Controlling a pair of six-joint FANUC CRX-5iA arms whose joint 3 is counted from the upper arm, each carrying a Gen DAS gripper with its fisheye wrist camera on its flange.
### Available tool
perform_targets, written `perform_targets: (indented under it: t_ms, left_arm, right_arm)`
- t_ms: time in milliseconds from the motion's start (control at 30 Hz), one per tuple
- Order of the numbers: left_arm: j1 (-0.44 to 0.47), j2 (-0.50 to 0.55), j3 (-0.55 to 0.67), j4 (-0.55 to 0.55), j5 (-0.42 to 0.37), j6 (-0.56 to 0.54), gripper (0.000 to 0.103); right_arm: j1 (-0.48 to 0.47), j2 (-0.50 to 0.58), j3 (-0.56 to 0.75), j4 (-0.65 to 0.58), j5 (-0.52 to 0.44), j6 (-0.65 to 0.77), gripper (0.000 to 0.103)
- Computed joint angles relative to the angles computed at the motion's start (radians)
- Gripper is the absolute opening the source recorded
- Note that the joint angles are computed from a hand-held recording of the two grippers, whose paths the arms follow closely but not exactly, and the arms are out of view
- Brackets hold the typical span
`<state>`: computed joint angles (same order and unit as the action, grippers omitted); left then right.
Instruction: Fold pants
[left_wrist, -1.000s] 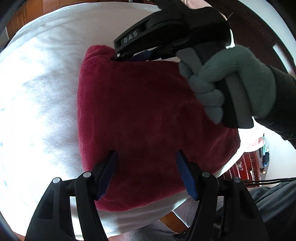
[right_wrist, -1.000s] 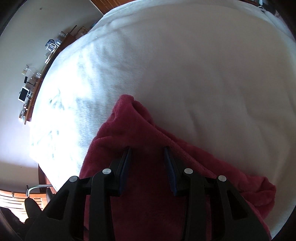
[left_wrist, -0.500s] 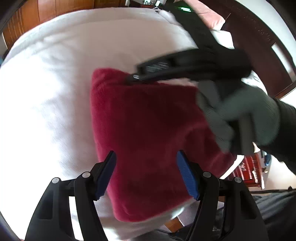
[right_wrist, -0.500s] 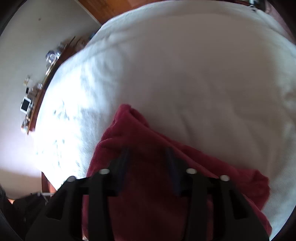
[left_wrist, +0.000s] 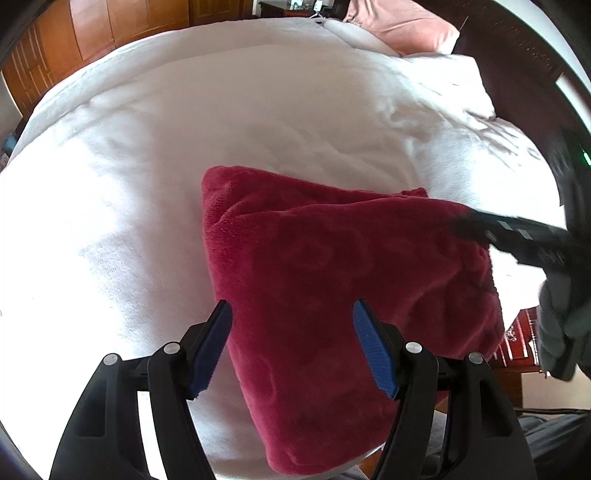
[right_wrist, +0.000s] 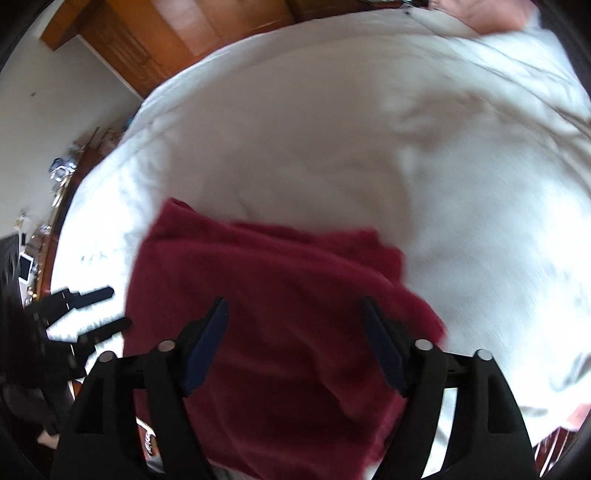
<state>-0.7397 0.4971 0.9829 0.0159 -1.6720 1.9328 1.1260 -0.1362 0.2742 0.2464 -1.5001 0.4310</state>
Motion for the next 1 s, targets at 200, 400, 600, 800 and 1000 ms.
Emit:
perform_targets:
  t_ms: [200,400,600,800,1000]
  left_arm:
    - [0.000,0.027,0.028,-0.032,-0.032,-0.004,0.069]
    - [-0.006,0.029,0.010,-0.054,-0.030,-0.002,0.078]
    - [0.004,0.022,-0.019,-0.042,-0.022,-0.012,0.082]
    - [0.009,0.017,-0.049,-0.039,-0.009,-0.017,0.090]
    - [0.012,0.016,-0.070,-0.044,-0.005,-0.025,0.094]
  right_arm:
    - [0.038,-0.084,-0.106,0.002,-0.052,-0.090,0.083]
    - [0.039,-0.145,-0.181,-0.027,-0.072,-0.173,0.083]
    - [-0.037,-0.183,-0.259,-0.121,0.021,-0.185,0.088]
    - [-0.061,-0.173,-0.276,-0.142,0.044,-0.195,0.092]
    - [-0.098,-0.111,-0.250,-0.168,0.038,-0.163,0.094]
